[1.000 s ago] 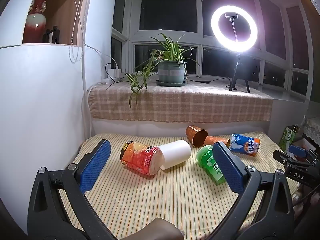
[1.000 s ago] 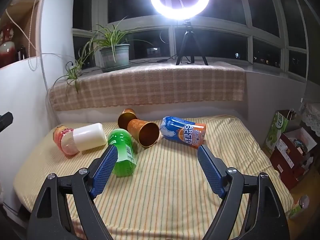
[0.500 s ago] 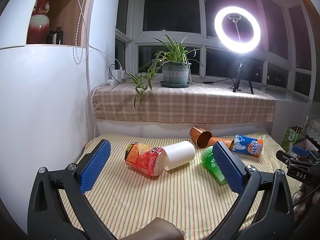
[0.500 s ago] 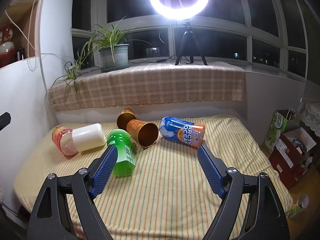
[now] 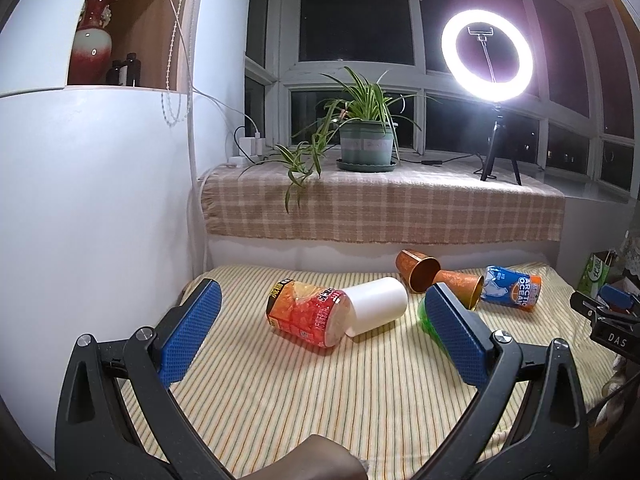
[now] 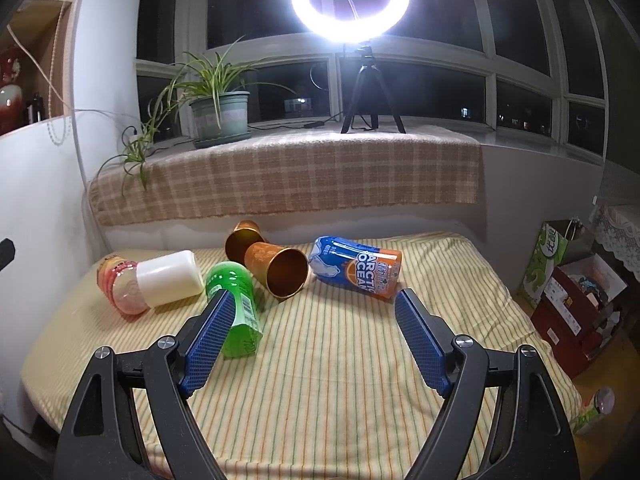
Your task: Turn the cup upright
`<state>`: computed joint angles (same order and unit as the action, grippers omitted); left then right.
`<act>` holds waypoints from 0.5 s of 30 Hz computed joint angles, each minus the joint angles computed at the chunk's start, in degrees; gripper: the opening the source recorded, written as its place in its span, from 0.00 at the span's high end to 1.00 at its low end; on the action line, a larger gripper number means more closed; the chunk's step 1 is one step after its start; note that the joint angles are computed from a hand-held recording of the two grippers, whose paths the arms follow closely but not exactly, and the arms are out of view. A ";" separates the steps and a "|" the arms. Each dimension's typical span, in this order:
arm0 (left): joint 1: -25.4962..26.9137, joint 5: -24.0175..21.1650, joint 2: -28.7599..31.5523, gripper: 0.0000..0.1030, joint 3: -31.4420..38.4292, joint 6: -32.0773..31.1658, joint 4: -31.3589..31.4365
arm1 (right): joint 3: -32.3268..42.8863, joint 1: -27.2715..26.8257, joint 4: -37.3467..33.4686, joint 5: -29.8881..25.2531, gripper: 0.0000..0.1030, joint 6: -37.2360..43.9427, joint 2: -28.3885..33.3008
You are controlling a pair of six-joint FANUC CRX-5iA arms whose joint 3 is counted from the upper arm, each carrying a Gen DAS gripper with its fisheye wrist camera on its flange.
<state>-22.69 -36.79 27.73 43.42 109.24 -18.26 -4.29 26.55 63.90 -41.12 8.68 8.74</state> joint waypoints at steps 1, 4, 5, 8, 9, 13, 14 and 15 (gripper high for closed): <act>-0.09 -0.23 0.07 0.00 0.27 0.31 -0.28 | 0.09 0.03 -0.07 -0.08 0.20 0.09 0.06; -0.01 -0.26 0.15 0.00 0.35 0.42 -0.26 | 0.25 0.09 -0.04 -0.27 0.20 0.27 0.19; 0.03 -0.22 0.20 0.00 0.35 0.44 -0.16 | 0.30 0.10 -0.08 -0.25 0.20 0.37 0.22; 0.16 0.06 0.15 0.00 0.12 0.16 0.03 | 0.41 0.13 -0.21 -0.41 0.20 0.61 0.32; 0.20 0.17 0.15 0.00 0.06 0.10 0.10 | 0.55 0.16 -0.37 -0.52 0.20 0.86 0.41; 0.17 0.13 0.08 0.00 0.01 0.35 -0.01 | 0.14 0.18 -0.19 -0.36 0.20 0.61 0.21; 0.24 0.27 0.11 0.00 -0.05 0.23 0.20 | 0.11 0.19 -0.09 -0.35 0.20 0.54 0.22; 0.25 0.35 0.09 0.00 -0.11 0.16 0.26 | 0.10 0.20 -0.05 -0.37 0.20 0.52 0.23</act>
